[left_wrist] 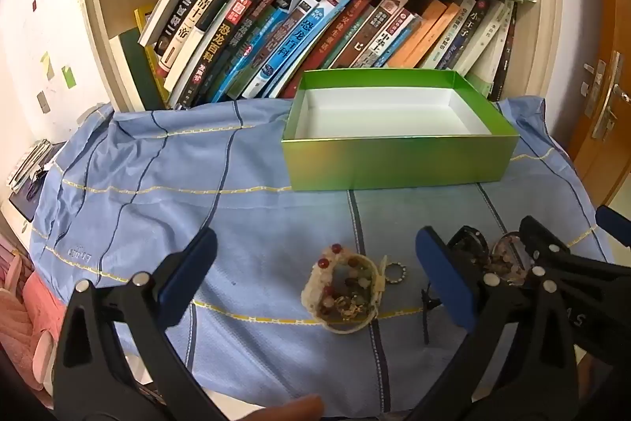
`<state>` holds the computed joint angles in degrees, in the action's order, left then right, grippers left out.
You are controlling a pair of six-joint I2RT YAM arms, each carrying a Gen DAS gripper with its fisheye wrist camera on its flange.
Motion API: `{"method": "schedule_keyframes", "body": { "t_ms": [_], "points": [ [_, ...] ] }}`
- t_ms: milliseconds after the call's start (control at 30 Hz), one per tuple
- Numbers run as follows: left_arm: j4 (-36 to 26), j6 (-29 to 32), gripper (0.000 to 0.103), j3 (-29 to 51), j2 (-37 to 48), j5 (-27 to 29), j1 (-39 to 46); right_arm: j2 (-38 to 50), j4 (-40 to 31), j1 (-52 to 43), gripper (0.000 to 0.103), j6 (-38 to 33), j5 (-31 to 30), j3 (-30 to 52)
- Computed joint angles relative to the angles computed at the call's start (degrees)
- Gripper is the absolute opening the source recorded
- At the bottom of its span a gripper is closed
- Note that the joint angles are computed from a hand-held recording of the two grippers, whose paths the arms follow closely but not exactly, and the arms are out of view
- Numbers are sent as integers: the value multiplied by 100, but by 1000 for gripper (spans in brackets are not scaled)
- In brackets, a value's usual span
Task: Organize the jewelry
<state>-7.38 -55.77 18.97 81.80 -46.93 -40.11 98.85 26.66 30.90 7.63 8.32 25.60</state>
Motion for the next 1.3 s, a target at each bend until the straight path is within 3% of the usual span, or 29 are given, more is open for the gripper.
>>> {"method": "schedule_keyframes", "body": {
  "t_ms": [633, 900, 933, 1200, 1233, 1300],
  "points": [
    [-15, -18, 99, 0, -14, 15, -1, 99, -36, -1, 100, -17, 1, 75],
    [-86, -308, 99, 108, 249, -50, -198, 141, -73, 1, 100, -12, -3, 120],
    [72, -88, 99, 30, 165, 9, -45, 137, -79, 0, 100, -12, -4, 120],
    [-88, -389, 99, 95, 287, -48, -246, 125, -131, 10, 100, 0, -5, 143],
    [106, -74, 99, 68, 233, 26, -31, 125, -131, 10, 100, 0, -5, 143],
    [102, -123, 99, 66, 258, 17, -63, 165, -88, 0, 100, -9, -16, 127]
  ]
}}
